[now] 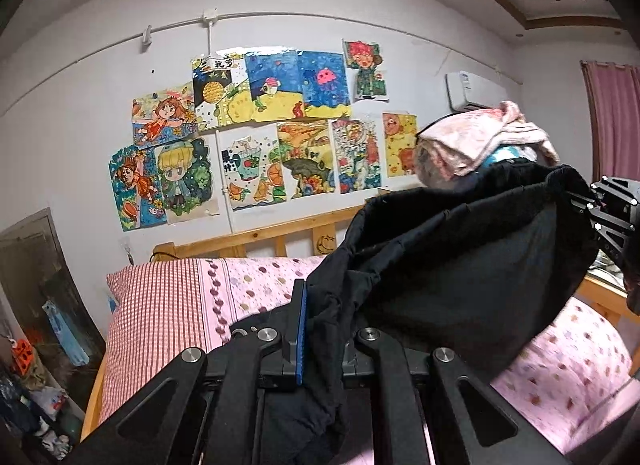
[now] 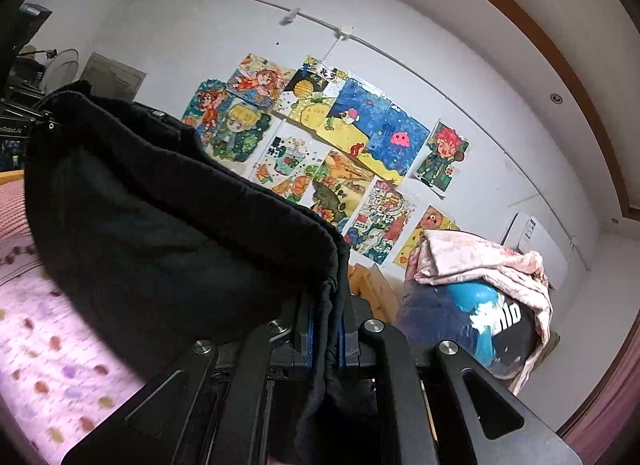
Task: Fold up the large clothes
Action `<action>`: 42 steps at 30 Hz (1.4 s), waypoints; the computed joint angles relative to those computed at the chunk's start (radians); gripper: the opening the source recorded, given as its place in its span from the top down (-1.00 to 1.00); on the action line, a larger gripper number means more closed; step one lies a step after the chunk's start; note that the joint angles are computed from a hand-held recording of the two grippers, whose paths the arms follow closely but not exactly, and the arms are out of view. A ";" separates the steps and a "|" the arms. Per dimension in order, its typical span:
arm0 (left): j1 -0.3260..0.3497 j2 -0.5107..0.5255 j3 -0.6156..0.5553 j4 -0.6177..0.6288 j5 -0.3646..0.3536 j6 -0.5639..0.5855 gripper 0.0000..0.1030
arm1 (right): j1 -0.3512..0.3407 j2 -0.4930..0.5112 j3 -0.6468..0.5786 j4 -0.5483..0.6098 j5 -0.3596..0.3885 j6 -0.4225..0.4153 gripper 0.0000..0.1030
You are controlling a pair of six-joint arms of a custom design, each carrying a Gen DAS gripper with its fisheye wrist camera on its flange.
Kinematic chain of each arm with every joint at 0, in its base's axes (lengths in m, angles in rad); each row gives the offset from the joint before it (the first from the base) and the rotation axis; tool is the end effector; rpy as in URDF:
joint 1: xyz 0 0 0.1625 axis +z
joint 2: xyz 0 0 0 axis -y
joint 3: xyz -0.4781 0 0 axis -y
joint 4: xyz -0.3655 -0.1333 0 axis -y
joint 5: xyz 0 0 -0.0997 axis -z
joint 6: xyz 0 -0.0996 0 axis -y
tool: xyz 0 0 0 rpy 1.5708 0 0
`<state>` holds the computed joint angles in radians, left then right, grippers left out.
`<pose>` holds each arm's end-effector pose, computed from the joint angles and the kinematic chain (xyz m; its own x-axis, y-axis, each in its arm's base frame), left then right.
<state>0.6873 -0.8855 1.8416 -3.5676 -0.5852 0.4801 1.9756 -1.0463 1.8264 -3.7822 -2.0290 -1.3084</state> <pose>-0.3352 -0.5550 0.2923 -0.6234 0.1221 -0.7723 0.7653 0.2981 -0.5706 0.3189 -0.5178 0.4056 -0.2057 -0.1106 0.9723 -0.9770 0.0809 -0.1975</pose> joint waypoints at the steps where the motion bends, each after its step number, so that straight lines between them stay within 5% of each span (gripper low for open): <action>1: 0.018 0.017 -0.039 0.013 -0.006 0.014 0.81 | -0.006 0.023 -0.047 0.022 0.002 -0.009 0.87; 16: 0.197 0.264 -0.539 0.233 -0.033 0.158 0.81 | -0.070 0.350 -0.609 0.280 -0.030 -0.111 0.87; 27: 0.277 0.404 -0.781 0.406 -0.024 0.132 0.81 | -0.134 0.573 -0.974 0.468 -0.054 -0.096 0.87; 42: 0.317 0.431 -0.817 0.540 -0.035 0.024 0.81 | -0.167 0.641 -1.042 0.550 -0.128 -0.047 0.87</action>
